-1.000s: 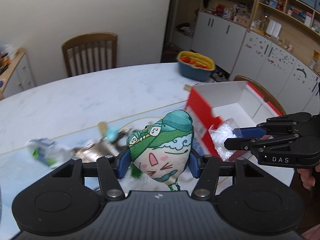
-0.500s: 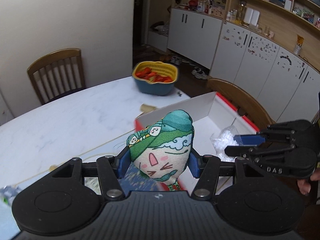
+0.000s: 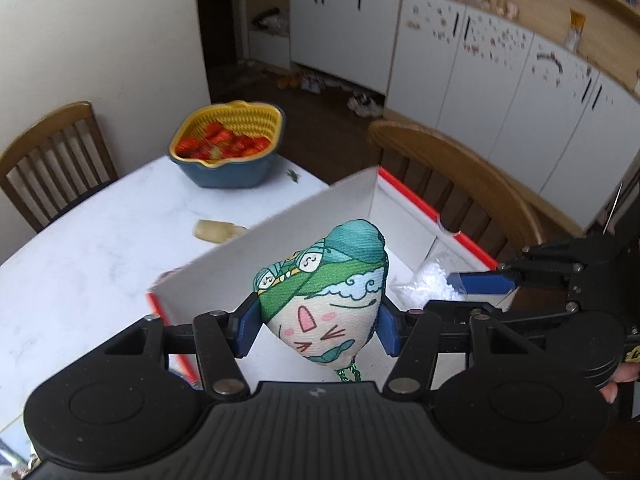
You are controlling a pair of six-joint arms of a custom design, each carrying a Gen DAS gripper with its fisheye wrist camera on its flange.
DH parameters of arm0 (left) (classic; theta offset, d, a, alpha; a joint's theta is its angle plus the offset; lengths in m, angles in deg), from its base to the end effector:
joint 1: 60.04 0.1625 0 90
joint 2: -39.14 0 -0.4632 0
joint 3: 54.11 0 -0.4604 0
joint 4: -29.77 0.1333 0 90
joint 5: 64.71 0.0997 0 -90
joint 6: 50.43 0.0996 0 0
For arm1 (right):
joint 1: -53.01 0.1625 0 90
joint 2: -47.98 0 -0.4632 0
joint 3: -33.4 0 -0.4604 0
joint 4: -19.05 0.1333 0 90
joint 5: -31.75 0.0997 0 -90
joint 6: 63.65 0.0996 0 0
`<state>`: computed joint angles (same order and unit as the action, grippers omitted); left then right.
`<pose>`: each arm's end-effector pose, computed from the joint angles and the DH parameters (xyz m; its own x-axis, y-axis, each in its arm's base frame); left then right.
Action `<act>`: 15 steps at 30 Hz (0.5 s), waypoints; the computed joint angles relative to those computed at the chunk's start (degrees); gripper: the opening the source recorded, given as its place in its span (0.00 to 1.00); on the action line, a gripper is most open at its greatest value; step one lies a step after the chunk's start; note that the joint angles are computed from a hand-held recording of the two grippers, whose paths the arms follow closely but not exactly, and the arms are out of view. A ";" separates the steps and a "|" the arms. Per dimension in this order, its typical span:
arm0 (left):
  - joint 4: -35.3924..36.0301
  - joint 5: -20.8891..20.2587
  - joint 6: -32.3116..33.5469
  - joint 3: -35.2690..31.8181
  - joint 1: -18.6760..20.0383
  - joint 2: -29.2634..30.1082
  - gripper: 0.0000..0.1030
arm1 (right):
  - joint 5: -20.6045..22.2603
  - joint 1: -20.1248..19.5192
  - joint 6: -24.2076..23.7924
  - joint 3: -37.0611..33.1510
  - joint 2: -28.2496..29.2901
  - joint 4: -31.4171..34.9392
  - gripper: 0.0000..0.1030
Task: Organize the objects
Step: 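Carry the plush charm and bead bag into the red box and release both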
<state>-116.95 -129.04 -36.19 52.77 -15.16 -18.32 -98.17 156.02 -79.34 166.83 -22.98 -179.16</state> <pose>-0.3424 -0.5900 0.1269 -0.4814 0.7535 -0.4477 0.8473 0.5309 -0.0175 0.1775 -0.4600 0.2102 -0.7765 0.0810 0.6249 -0.3813 0.7291 -0.5684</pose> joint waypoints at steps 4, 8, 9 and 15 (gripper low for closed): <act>2.42 1.03 -1.07 -2.33 0.50 4.09 0.56 | 0.13 -2.08 -0.73 -0.70 0.66 1.39 0.26; 4.17 3.25 -1.86 -4.41 0.80 8.08 0.56 | 0.17 -3.61 -1.98 -1.64 1.55 4.04 0.26; 4.79 4.01 -2.02 -5.00 0.89 9.09 0.56 | 0.31 -4.06 -1.96 -1.93 1.73 4.98 0.25; 9.02 6.29 -4.69 -7.74 1.82 12.97 0.56 | 0.61 -6.11 -1.23 -4.12 2.49 11.47 0.26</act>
<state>-107.92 -122.74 -40.89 45.03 -13.34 -5.36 -97.56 149.90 -80.57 162.70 -20.50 -167.69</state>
